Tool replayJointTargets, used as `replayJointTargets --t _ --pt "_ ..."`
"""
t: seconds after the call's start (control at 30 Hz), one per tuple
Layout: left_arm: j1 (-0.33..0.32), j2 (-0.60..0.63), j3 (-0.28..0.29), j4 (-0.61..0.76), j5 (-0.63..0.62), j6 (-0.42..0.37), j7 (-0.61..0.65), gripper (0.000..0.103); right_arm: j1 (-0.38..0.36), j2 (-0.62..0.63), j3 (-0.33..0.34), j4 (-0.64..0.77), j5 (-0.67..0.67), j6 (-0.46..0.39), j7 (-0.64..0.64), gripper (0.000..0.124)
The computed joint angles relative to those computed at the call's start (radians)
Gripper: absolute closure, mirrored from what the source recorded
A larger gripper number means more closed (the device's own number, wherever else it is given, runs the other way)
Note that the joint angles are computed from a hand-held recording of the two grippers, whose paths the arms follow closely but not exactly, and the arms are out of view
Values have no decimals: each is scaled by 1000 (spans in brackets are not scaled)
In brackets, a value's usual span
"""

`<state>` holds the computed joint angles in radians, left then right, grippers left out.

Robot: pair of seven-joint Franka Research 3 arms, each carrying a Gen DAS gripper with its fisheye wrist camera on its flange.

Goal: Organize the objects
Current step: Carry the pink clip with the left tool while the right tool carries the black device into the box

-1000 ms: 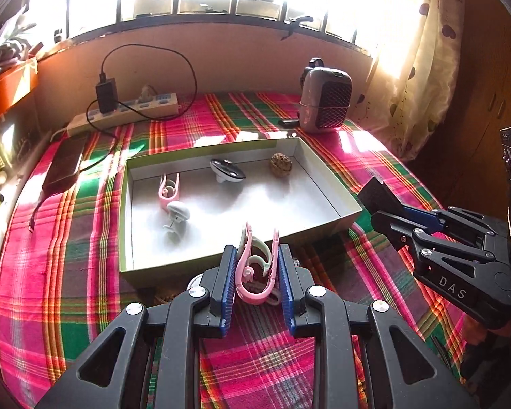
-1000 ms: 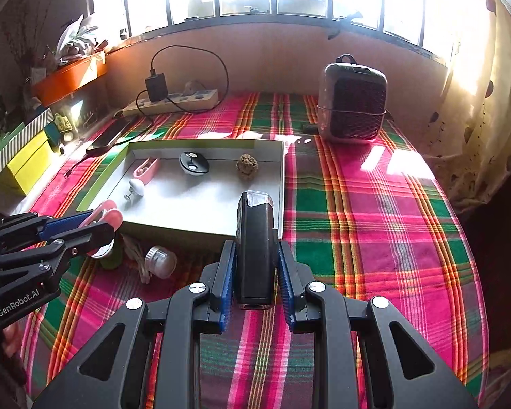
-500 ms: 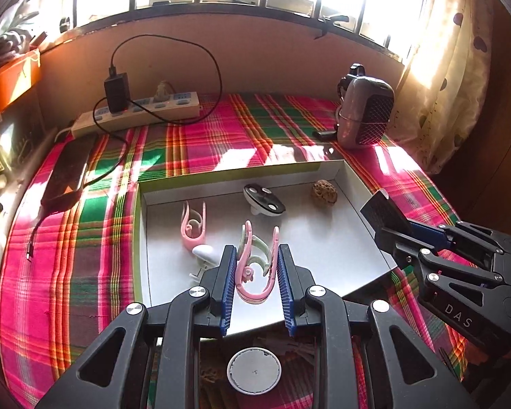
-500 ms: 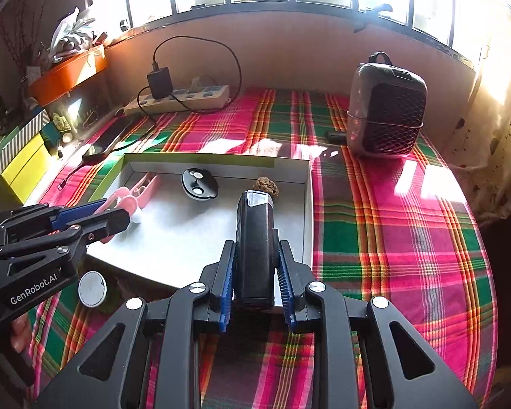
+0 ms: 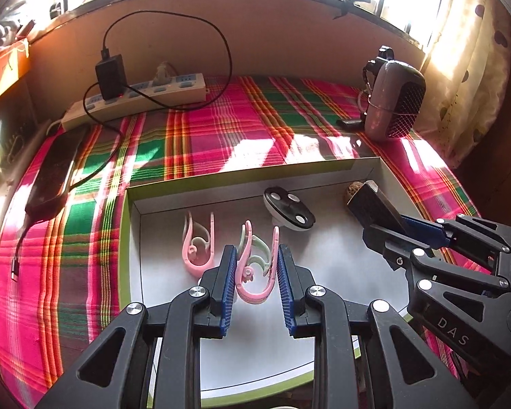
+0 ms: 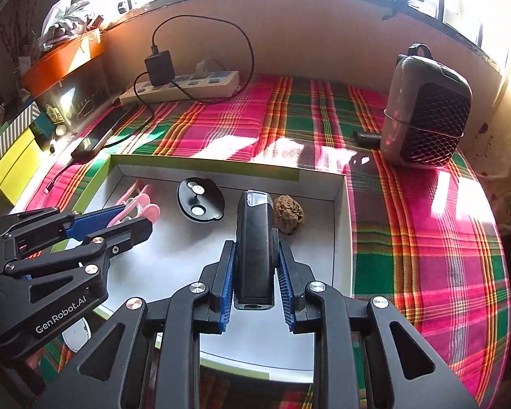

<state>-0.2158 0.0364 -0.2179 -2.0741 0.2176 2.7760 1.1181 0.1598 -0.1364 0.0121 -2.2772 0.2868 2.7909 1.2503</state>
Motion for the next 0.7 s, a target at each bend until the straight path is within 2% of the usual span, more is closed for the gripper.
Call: replayJointTargets --t 0.27,0.7 --pt "1 34 3 37 17 -24 -1 81 5 42 3 39 -5 -17 -10 99" --pt "5 80 -4 82 -26 -57 42 81 3 100 4 90 -51 -41 23 99"
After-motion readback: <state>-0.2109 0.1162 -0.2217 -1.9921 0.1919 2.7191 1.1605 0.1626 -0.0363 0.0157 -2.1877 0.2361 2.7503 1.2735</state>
